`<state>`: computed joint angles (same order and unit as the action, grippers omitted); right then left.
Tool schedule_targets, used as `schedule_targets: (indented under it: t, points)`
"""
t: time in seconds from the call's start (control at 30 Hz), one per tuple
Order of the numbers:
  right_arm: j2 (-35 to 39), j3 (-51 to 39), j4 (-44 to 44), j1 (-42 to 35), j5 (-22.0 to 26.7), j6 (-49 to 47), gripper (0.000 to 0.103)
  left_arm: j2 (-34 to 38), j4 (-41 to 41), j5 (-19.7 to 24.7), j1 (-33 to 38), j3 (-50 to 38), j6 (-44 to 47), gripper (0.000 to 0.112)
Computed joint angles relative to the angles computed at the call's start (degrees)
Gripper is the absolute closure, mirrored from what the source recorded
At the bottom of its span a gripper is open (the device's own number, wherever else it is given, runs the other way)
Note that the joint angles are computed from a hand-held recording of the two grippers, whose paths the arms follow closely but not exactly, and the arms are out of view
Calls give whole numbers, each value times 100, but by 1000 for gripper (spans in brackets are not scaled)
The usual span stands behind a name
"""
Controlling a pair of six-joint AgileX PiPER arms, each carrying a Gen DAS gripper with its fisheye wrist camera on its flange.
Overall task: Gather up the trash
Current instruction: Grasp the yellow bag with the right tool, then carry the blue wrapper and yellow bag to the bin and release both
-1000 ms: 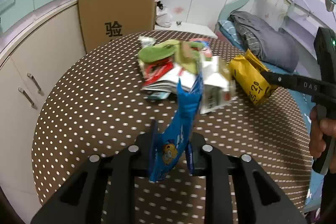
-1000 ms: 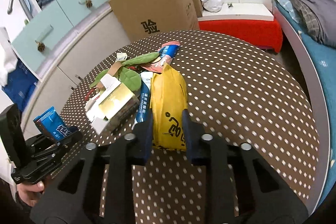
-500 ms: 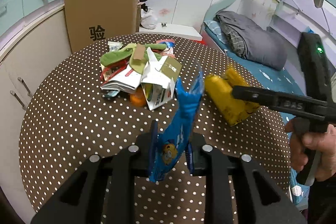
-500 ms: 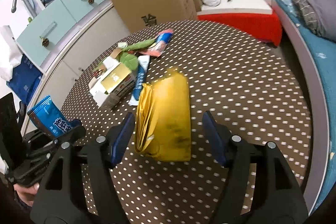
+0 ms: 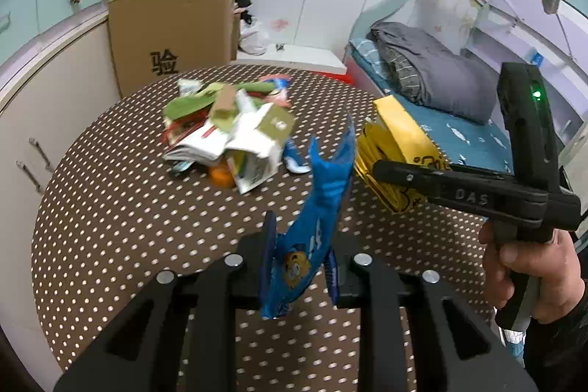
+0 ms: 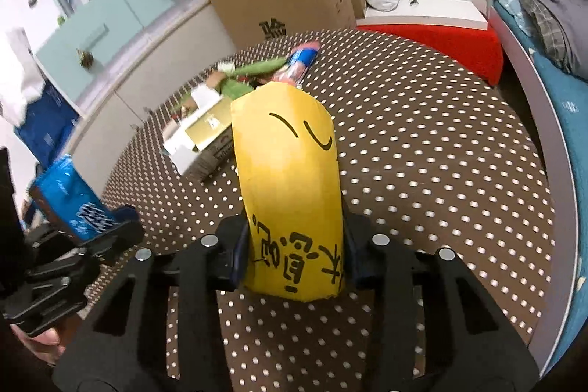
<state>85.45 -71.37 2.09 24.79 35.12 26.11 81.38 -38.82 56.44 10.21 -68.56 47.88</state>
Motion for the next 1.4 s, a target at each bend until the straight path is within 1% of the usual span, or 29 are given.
schedule_targets:
  t: [0.1,0.2,0.23,0.3,0.4,0.53,0.6,0.77,0.87,0.93,1.0,1.07,1.13,1.2,1.23,1.3,1.33,1.4]
  points:
    - [-383,213,217,-213,-27,-199,63,-35,-17,12,-242,-79,-153,89]
    - [-893,469,648,-583,-49,-620,63,-61,-23,22,-518,-206,-327,89]
    - [-1135,571,836,-780,-18,-799,63,-66,-38,35,-626,-273,-394,89]
    - [-1422,669,1106,-1052,44,-1045,62,-73,-56,47,-796,-372,-506,89]
    - [-1894,812,1609,-1675,213,-1559,61,-73,-12,3,-1156,-540,-776,89]
    - [-2466,1067,2387,-2849,608,-2411,60,-38,37,-74,-1621,-719,-1048,89]
    - [-2654,1236,2875,-3555,872,-2945,60,12,86,-100,-1866,-811,-1220,89]
    - [-2831,1781,3816,-5351,1521,-4165,58,171,295,-162,-2416,-1033,-1587,89]
    - [-2641,2267,4257,-6403,1801,-4955,58,260,427,-239,-2733,-1073,-1757,89]
    - [-2372,2602,4399,-6877,1820,-5390,57,325,495,-273,-2918,-1070,-1853,89]
    - [-1958,2942,4434,-7183,1671,-5663,57,370,576,-338,-3086,-1039,-1938,89]
    - [-1636,3194,4572,-7367,1546,-5950,57,439,655,-383,-3247,-1015,-2007,89]
    - [-1262,3408,4701,-7393,1281,-6192,55,559,786,-398,-3415,-1084,-2137,89]
    - [-866,3527,4926,-7376,1012,-6403,47,659,873,-411,-3560,-1141,-2220,89]
    - [-708,3509,4985,-7385,941,-6445,45,715,937,-436,-3658,-1172,-2271,89]
    - [-437,3522,5045,-7407,753,-6473,37,862,1048,-453,-3825,-1289,-2353,89]
    - [-322,3539,5075,-7434,649,-6478,36,900,1080,-469,-3891,-1306,-2384,89]
    - [-227,3576,5163,-7570,662,-6547,32,1008,1158,-477,-4045,-1389,-2444,89]
